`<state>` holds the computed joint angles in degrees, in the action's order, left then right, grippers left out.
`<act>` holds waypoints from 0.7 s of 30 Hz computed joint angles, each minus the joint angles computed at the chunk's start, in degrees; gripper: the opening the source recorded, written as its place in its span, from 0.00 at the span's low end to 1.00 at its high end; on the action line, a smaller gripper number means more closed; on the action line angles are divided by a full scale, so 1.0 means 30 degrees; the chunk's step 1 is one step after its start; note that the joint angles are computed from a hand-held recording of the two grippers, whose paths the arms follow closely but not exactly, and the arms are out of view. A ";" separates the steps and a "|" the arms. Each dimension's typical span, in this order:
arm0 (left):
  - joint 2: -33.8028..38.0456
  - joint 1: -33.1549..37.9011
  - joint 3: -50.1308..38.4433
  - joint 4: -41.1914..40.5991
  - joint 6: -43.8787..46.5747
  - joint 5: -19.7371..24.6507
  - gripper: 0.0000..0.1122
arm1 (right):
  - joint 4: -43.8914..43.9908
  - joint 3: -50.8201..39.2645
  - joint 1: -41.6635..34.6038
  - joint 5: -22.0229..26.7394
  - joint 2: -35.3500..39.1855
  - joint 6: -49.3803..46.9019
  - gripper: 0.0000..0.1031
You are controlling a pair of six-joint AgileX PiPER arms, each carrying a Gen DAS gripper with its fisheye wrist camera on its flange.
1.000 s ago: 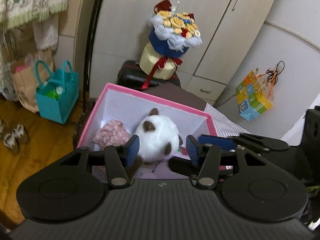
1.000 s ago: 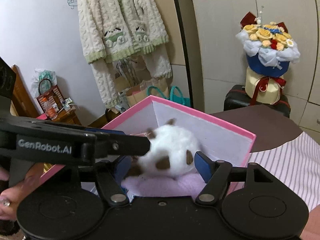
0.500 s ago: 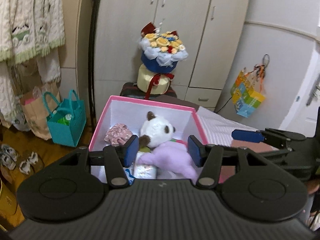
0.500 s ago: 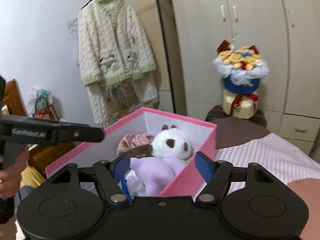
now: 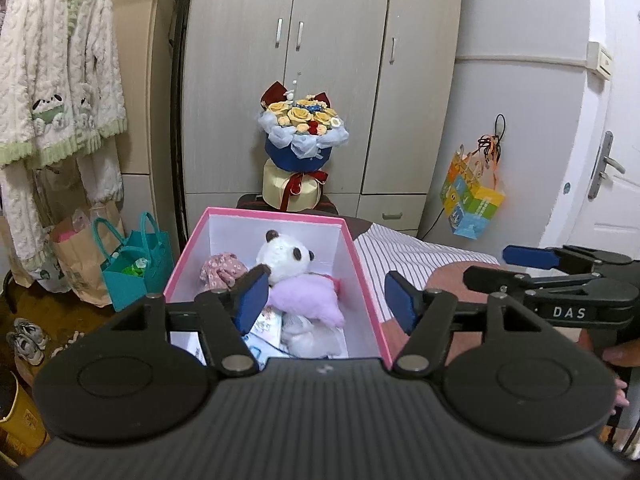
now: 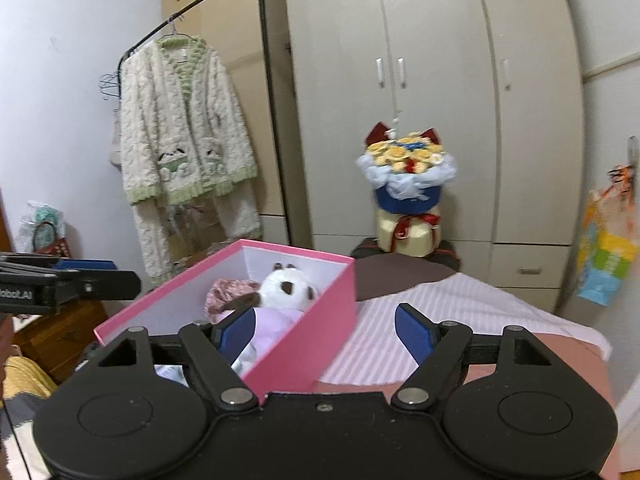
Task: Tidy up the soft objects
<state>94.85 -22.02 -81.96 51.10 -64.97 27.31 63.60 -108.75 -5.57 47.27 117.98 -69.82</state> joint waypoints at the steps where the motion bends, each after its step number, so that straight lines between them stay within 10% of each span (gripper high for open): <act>1: -0.0155 -0.0282 0.0343 0.0599 -0.0667 0.0065 0.58 | 0.0406 0.0809 -0.0152 -0.0234 -0.0442 -0.0645 0.80; 10: -0.0344 -0.2337 0.1965 0.4827 -0.5720 0.1169 0.81 | 0.2134 0.4730 -0.1550 -0.0829 -0.2372 -0.3351 0.91; 21: 0.1707 -0.4167 -0.2210 0.1965 -0.1648 0.6916 0.91 | -0.2794 0.5275 -0.1796 -0.2636 -0.3895 0.2501 0.99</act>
<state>99.97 -34.52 -88.59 56.99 -69.91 48.06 55.22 -92.93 -10.96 39.36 106.29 -62.32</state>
